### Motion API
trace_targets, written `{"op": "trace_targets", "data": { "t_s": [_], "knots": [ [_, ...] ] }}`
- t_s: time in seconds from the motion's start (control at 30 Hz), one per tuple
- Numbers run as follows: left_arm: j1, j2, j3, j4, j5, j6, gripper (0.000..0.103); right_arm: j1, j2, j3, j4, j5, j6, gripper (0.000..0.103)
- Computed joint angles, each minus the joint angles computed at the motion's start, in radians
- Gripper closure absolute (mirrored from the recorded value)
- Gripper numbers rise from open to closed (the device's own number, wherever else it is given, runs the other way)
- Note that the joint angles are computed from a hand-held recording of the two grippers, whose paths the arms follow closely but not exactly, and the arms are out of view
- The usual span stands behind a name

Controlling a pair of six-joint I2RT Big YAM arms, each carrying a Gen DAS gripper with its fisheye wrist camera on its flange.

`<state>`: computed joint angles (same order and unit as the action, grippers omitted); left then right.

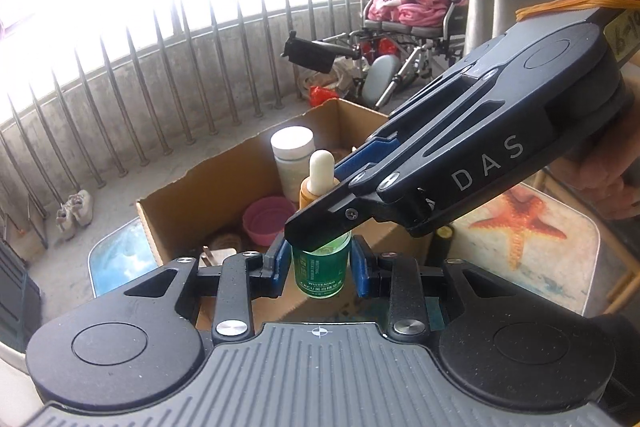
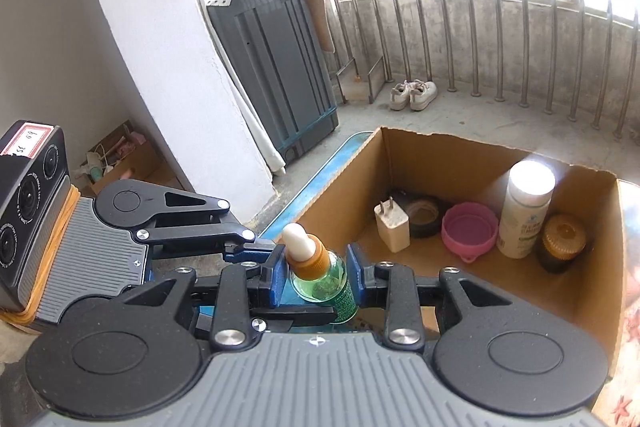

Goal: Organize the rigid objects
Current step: 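Carry the dropper bottle into the box with both tools and open them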

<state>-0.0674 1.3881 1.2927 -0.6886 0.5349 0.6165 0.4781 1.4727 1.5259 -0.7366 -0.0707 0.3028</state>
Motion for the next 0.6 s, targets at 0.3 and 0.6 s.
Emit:
{"op": "trace_targets", "data": {
  "t_s": [0.3,0.6],
  "knots": [
    [-0.032,0.296,0.294,-0.141,-0.068,0.045,0.072,-0.117,0.237,0.232,-0.088,-0.073,0.027,0.069],
    [-0.049,0.482,0.507,-0.314,-0.160,0.076,0.072,-0.170,0.423,0.405,-0.194,-0.129,0.037,0.069]
  ]
}}
